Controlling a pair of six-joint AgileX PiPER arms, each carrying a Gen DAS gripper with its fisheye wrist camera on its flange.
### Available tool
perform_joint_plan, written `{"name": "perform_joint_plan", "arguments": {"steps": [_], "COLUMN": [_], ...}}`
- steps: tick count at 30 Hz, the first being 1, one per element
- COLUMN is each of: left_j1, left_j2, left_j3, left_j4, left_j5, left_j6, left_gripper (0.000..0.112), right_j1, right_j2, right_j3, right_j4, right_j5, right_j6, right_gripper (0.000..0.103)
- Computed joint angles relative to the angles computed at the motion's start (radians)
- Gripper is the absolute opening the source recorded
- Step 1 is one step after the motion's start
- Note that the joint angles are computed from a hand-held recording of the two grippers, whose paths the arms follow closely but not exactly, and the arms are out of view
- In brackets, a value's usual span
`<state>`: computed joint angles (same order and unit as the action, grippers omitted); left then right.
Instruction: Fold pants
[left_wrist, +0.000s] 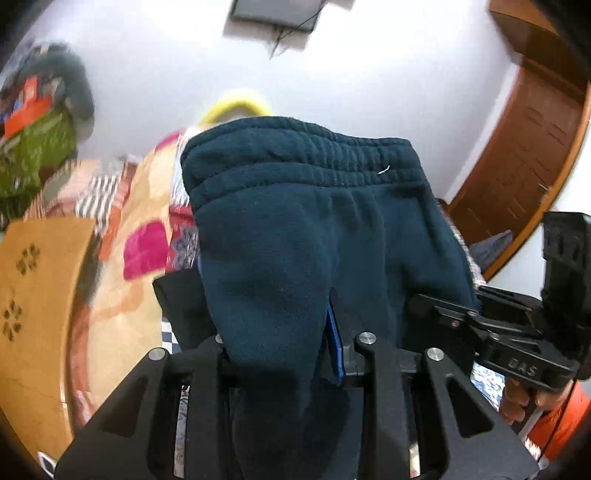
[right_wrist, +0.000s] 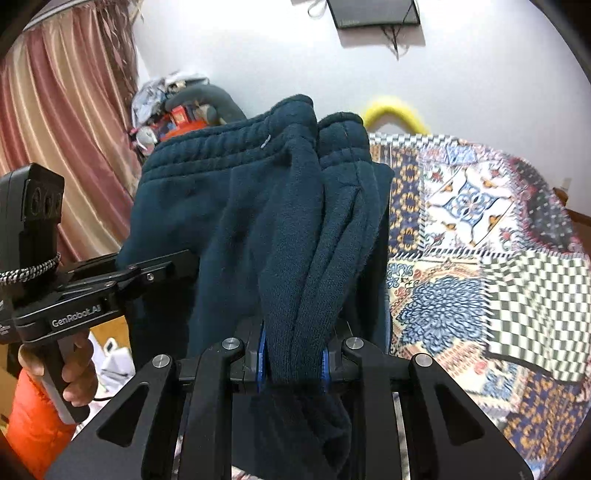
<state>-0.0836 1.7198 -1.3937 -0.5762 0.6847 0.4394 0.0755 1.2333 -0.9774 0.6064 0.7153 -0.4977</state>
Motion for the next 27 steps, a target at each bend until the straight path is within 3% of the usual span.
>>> {"name": "perform_joint_plan", "arguments": {"steps": [2, 5, 8, 10, 11, 12, 18, 23, 27], "left_j1": [0.004, 0.005, 0.001, 0.021, 0.031, 0.029, 0.035, 0.007, -0.064], "left_j2": [0.107, 0.215, 0.249, 0.237, 0.221, 0.198, 0.007, -0.267, -0.504], "left_j3": [-0.058, -0.111, -0.09, -0.042, -0.017, -0.001, 0.132, 0.251, 0.303], "left_j4": [0.004, 0.03, 0.054, -0.041, -0.07, -0.059, 0.019, 0.174, 0.324], "left_j5": [-0.001, -0.016, -0.063, -0.093, -0.104, -0.105, -0.14, -0.142, -0.093], "left_j6": [-0.021, -0.057, -0.077, -0.009, 0.007, -0.011, -0.047, -0.171, -0.292], "left_gripper": [0.028, 0.027, 0.033, 0.036, 0.037, 0.037, 0.037, 0.037, 0.037], "right_j1": [-0.003, 0.027, 0.029, -0.005, -0.029, -0.035, -0.023, -0.015, -0.005], "right_j2": [0.071, 0.163, 0.23, 0.236, 0.217, 0.21, 0.033, -0.137, -0.34], "right_j3": [-0.012, -0.056, -0.087, -0.065, -0.034, -0.027, 0.058, 0.087, 0.055], "right_j4": [0.013, -0.093, -0.196, -0.155, -0.122, -0.127, -0.211, -0.256, -0.27], "right_j5": [-0.02, -0.044, -0.019, -0.019, -0.026, -0.031, -0.007, 0.0, 0.098], "right_j6": [-0.015, 0.073, 0.157, 0.113, 0.075, 0.078, 0.128, 0.129, 0.183], "right_gripper": [0.019, 0.021, 0.026, 0.031, 0.038, 0.042, 0.042, 0.042, 0.042]}}
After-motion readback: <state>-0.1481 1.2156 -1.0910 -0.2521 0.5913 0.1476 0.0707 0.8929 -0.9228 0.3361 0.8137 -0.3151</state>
